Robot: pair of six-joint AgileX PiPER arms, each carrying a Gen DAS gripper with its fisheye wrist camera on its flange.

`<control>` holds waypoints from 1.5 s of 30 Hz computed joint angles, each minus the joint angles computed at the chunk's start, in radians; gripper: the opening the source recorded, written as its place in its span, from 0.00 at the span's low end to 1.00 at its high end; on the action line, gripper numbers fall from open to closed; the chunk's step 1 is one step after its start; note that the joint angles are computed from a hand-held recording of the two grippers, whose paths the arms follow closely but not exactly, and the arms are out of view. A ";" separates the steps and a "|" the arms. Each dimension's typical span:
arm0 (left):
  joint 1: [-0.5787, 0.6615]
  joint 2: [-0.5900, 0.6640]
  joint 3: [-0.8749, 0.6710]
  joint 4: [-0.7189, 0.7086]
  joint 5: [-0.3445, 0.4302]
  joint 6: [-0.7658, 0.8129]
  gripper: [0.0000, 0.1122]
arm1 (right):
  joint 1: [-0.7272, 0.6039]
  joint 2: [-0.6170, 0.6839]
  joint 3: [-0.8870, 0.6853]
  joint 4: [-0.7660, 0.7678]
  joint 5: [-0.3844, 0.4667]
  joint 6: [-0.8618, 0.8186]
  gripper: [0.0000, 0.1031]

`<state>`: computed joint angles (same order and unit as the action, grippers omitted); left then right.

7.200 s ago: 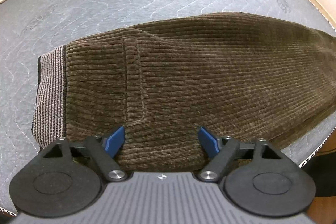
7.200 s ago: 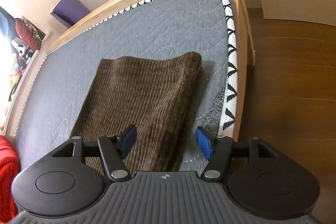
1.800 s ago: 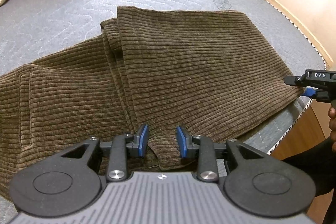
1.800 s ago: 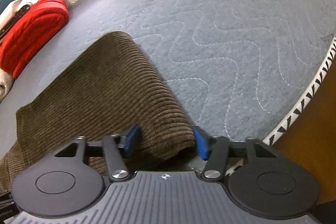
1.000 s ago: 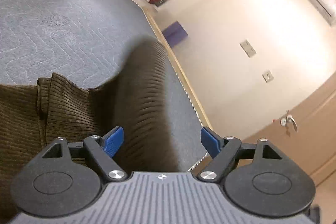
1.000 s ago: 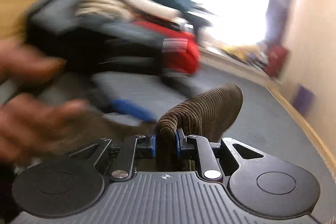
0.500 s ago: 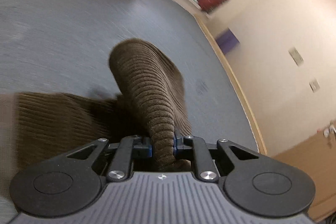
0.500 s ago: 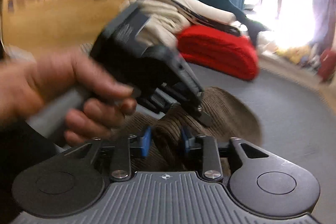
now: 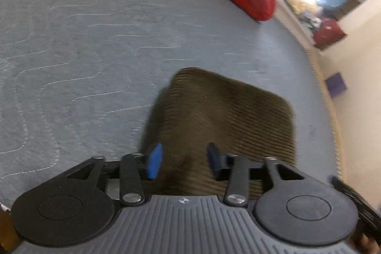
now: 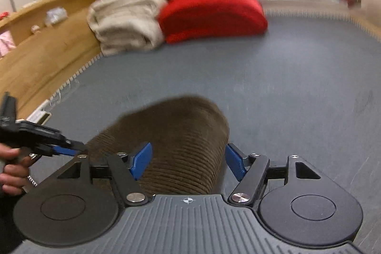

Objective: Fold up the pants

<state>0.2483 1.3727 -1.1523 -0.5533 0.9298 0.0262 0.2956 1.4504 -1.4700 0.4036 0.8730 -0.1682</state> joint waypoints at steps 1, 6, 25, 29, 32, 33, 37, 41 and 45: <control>0.027 0.005 -0.026 -0.014 0.032 0.043 0.70 | -0.007 0.046 -0.045 0.012 0.044 0.008 0.69; -0.010 0.071 -0.179 0.097 0.099 0.046 0.75 | -0.009 0.184 -0.124 0.054 0.152 0.031 0.74; -0.109 0.496 -0.305 -0.023 0.064 -0.032 0.78 | -0.034 0.391 -0.097 0.302 0.152 0.094 0.72; -0.147 0.515 -0.367 0.034 0.095 -0.062 0.66 | -0.038 0.373 -0.093 0.309 0.138 0.061 0.44; -0.181 0.513 -0.424 0.078 0.121 -0.097 0.50 | -0.046 0.342 -0.102 0.322 0.128 0.034 0.38; -0.186 0.509 -0.438 0.075 0.121 -0.096 0.43 | -0.048 0.333 -0.111 0.319 0.119 0.018 0.37; -0.225 0.501 -0.494 -0.019 0.061 -0.079 0.36 | -0.099 0.297 -0.160 0.332 0.109 -0.023 0.37; -0.292 0.536 -0.597 -0.098 -0.007 -0.072 0.37 | -0.219 0.307 -0.281 0.364 0.185 -0.109 0.37; -0.390 0.596 -0.713 -0.028 -0.043 -0.150 0.47 | -0.340 0.444 -0.543 0.359 0.341 -0.153 0.40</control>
<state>-0.1417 1.9688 -1.8653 -0.5814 0.8866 -0.1240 -0.0447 1.8945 -2.0127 0.7627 1.2144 -0.3209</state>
